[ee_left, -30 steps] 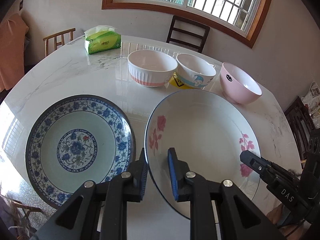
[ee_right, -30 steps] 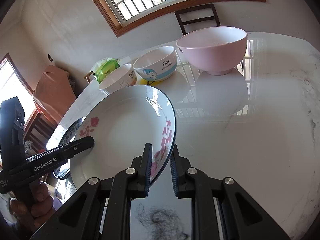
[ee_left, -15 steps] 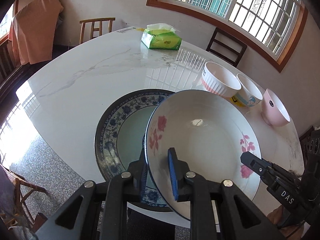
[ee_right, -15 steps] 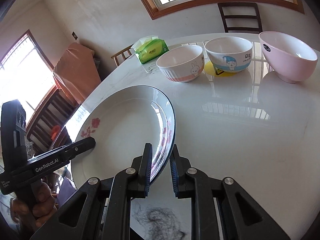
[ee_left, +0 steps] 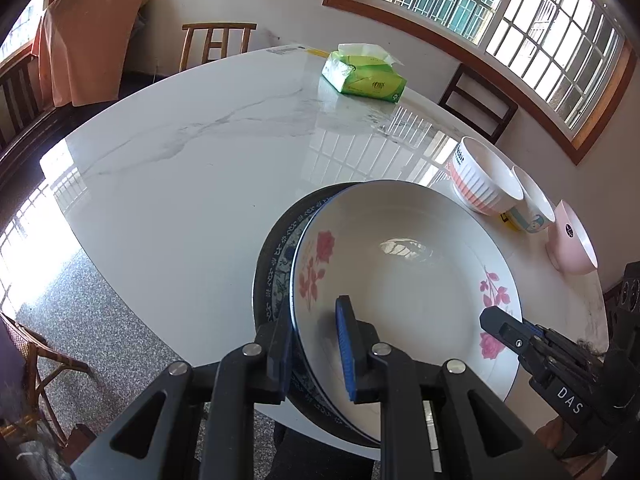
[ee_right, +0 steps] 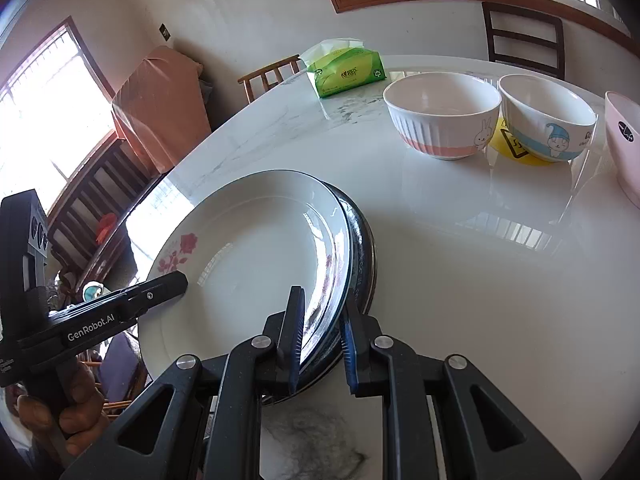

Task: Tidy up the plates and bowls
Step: 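Carry the flower plate with the right gripper onto the blue plate stack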

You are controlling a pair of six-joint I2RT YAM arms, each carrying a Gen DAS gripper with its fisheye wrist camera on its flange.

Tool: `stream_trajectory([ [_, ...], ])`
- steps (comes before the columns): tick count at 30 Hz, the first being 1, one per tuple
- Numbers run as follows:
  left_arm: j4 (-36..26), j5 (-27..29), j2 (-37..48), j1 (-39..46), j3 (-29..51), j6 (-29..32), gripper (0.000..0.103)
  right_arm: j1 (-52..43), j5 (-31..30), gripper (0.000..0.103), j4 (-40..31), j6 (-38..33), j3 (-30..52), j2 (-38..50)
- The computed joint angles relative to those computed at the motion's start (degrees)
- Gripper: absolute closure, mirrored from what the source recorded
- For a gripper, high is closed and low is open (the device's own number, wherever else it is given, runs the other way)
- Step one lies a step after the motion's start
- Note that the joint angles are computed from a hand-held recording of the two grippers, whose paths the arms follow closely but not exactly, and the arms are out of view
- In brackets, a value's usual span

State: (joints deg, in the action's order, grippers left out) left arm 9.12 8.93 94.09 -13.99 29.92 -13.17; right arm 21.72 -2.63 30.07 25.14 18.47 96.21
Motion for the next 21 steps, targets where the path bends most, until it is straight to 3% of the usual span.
stream_trajectory([
  [21, 7.8, -3.1, 1.0, 0.1, -3.1, 2.6, 0.083, 3.7, 4.4, 0.085, 3.2, -0.5, 1.2, 4.3],
])
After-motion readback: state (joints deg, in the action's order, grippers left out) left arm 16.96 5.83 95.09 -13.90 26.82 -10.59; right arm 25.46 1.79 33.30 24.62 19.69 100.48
